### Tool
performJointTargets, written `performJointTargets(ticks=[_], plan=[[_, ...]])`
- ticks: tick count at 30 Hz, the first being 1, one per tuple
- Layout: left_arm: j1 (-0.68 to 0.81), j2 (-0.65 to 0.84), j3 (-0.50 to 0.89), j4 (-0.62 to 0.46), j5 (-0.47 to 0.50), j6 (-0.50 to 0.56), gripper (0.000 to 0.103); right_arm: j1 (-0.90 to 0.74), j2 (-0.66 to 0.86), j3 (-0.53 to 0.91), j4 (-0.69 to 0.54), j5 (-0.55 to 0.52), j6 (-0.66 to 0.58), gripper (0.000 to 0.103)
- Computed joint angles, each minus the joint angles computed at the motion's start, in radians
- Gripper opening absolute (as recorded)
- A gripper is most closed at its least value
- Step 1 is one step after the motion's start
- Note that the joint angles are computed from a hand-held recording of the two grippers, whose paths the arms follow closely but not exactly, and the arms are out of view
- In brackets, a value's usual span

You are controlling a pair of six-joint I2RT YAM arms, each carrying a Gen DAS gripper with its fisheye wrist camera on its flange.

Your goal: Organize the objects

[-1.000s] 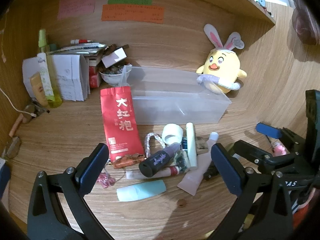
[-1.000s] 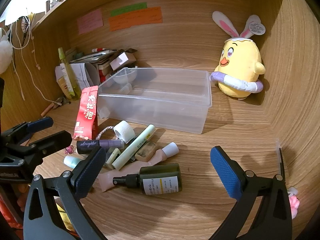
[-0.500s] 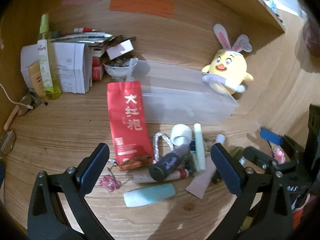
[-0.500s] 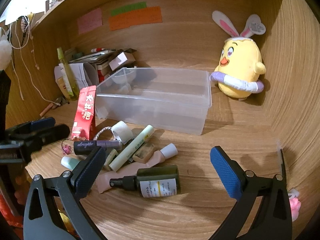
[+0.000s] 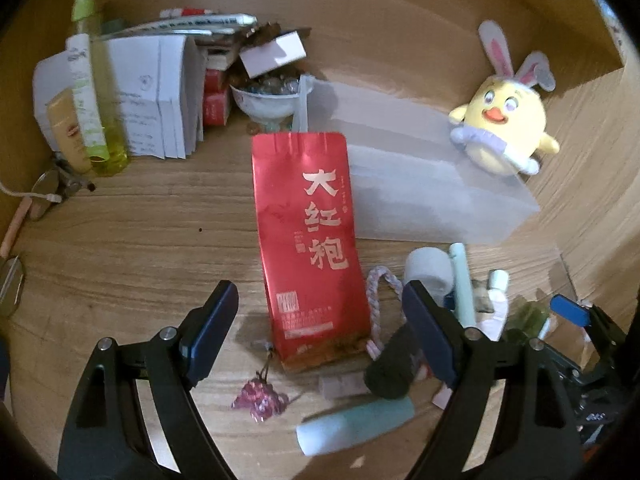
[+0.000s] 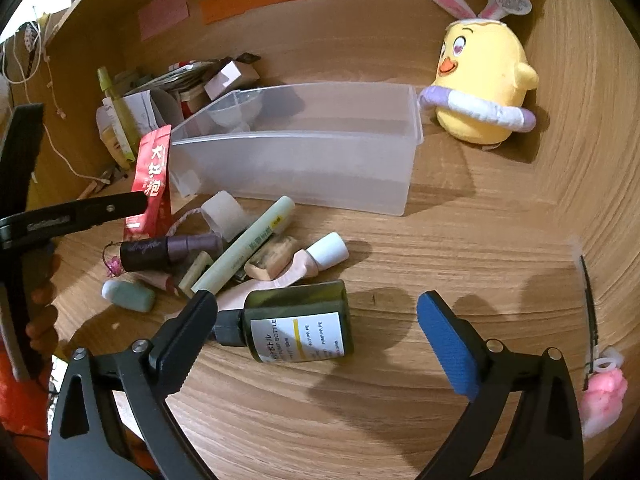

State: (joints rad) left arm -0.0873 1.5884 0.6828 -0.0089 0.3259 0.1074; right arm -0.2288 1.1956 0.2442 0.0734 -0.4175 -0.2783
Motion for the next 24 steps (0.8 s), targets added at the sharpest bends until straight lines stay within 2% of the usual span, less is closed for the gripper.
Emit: performJointTargets(ticks=[5, 10, 11, 13, 14, 15, 17, 24], plan=[[-0.007, 0.105, 0.082, -0.047, 0.0, -0.007, 0.085, 0.004, 0.052, 0.005, 0.027, 0.0, 0.004, 0.09], [0.002, 0.145, 0.11, -0.056, 0.016, -0.021, 0.085, -0.037, 0.114, 0.03, 0.03, -0.063, 0.004, 0.082], [0.001, 0.145, 0.113, -0.061, 0.019, -0.021, 0.084, -0.044, 0.122, 0.035, 0.026, -0.076, 0.001, 0.077], [-0.005, 0.147, 0.118, -0.06, 0.012, -0.024, 0.078, -0.061, 0.142, 0.046, 0.019, -0.108, -0.005, 0.07], [-0.007, 0.152, 0.121, -0.059, 0.011, -0.025, 0.073, -0.068, 0.151, 0.053, 0.014, -0.12, -0.008, 0.064], [-0.009, 0.158, 0.127, -0.062, 0.013, -0.026, 0.067, -0.072, 0.16, 0.056, 0.015, -0.124, -0.009, 0.062], [-0.009, 0.172, 0.143, -0.079, 0.026, -0.021, 0.058, -0.077, 0.172, 0.057, 0.026, -0.127, -0.004, 0.062], [-0.036, 0.118, 0.083, -0.005, -0.026, -0.03, 0.058, -0.081, 0.156, 0.035, 0.066, -0.108, 0.008, 0.062]])
